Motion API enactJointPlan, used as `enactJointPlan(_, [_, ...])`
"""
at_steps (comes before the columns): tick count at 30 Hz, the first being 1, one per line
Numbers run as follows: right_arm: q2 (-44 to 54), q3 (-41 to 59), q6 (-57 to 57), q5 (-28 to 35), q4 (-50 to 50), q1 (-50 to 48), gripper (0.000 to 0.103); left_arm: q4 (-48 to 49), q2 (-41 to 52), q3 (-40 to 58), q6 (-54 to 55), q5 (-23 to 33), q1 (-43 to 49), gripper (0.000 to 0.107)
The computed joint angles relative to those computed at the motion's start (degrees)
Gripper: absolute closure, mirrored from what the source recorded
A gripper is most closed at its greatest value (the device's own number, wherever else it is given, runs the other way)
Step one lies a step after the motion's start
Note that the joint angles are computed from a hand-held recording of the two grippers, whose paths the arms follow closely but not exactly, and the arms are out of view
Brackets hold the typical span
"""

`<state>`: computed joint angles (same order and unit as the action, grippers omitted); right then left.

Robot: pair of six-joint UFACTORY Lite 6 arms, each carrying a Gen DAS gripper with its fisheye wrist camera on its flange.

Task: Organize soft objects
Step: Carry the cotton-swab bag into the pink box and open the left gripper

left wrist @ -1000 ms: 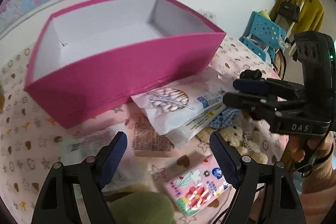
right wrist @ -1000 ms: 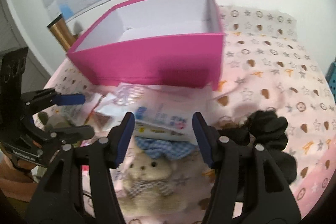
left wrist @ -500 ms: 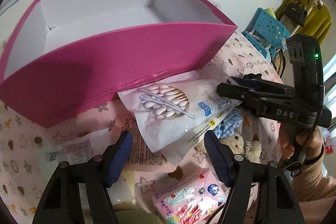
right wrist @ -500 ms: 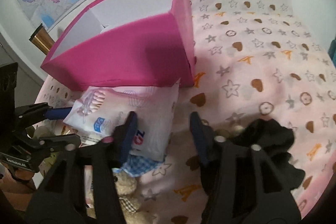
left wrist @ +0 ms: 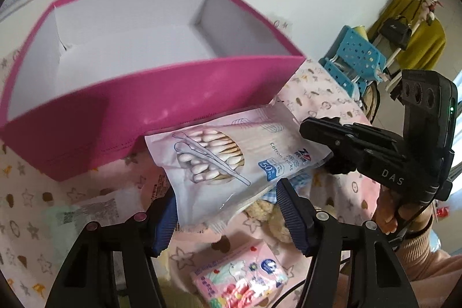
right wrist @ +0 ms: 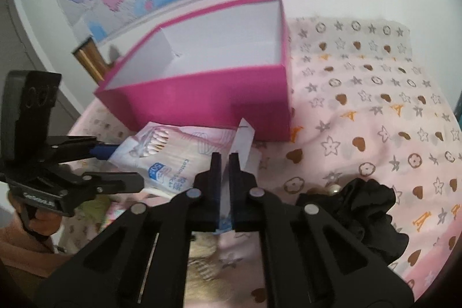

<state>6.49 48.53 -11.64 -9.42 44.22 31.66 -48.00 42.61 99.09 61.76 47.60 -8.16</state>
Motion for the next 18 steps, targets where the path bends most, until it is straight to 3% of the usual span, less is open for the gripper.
enactJointPlan(4, [-3.9, -1.3, -0.5, -0.4, 0.7, 1.4, 0.097, -2.3, -5.0, -4.2, 3.7, 0.6, 2.2, 0.042])
enactJointPlan(8, [-7.3, 0.3, -18.5, -2.1, 16.9, 4.2, 0.097, -4.3, -9.7, -6.8, 5.7, 0.8, 3.4, 0.042])
enactJointPlan(14, [-7.5, 7.6, -31.2, -1.0, 24.3, 3.5, 0.097, -6.0, -13.4, -3.9, 5.9, 2.1, 5.2, 0.041])
enactJointPlan(18, [-1.2, 16.1, -24.0, 3.0, 14.0, 0.2, 0.097, -2.7, -7.7, 6.8, 0.2, 2.2, 5.3, 0.041])
